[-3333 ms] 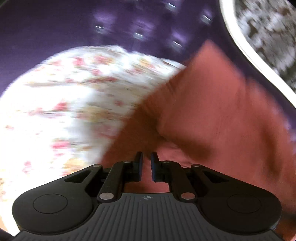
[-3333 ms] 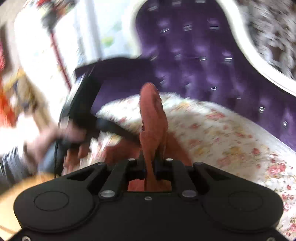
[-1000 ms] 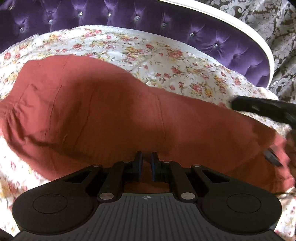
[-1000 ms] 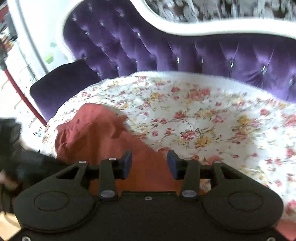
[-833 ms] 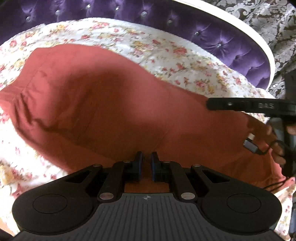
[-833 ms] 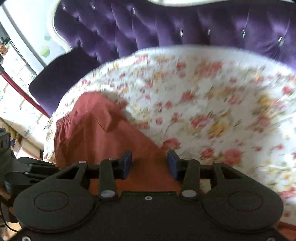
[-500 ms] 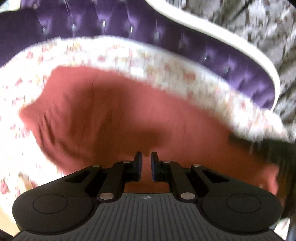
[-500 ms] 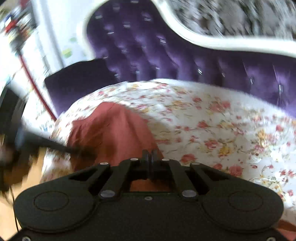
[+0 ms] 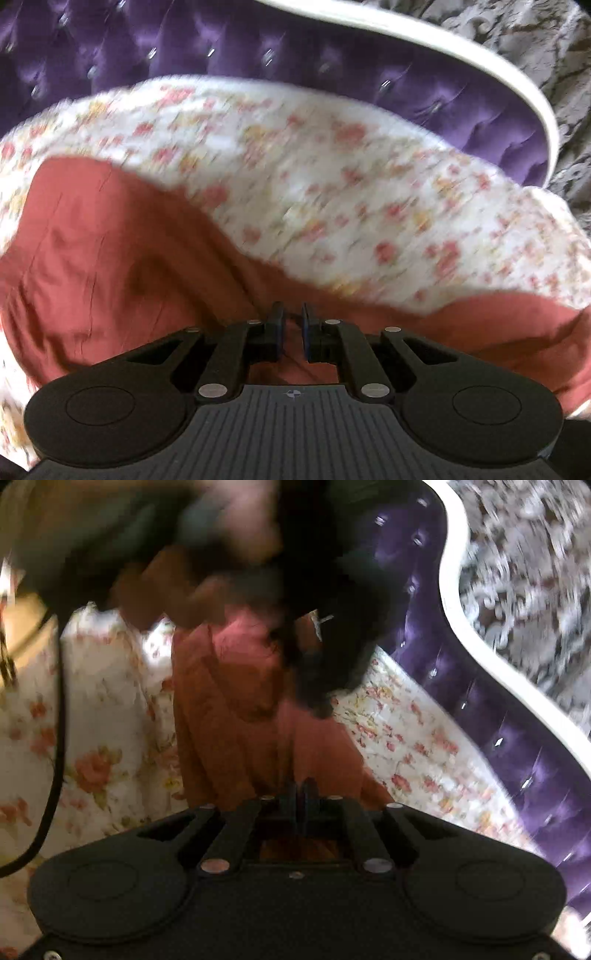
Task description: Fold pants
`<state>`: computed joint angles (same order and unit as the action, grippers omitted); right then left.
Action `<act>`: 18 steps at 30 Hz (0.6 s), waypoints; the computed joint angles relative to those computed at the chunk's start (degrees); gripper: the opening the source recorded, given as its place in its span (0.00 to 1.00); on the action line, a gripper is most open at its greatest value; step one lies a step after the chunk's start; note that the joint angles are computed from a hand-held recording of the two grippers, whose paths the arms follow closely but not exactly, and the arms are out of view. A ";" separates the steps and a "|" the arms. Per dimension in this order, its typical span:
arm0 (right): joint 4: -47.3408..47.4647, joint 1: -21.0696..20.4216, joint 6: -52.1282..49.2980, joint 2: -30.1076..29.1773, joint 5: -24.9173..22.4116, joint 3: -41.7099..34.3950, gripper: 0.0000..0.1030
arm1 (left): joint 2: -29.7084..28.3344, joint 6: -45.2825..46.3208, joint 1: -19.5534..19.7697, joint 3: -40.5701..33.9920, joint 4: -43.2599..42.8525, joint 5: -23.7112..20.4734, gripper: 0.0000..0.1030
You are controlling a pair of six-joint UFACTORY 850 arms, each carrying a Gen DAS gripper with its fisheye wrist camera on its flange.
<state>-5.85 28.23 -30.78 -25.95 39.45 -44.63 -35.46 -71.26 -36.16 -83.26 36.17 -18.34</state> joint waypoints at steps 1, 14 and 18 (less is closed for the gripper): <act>-4.45 -1.32 6.00 0.88 -1.98 -0.35 0.16 | 0.92 -5.28 0.11 2.00 4.30 2.21 0.10; -53.24 -11.01 74.35 -2.39 -7.81 -11.85 0.40 | 4.37 -30.22 0.56 8.78 26.59 8.30 0.10; -59.87 -9.07 70.13 -1.57 -7.31 -9.39 0.40 | 5.18 -36.03 0.99 10.06 30.98 9.89 0.10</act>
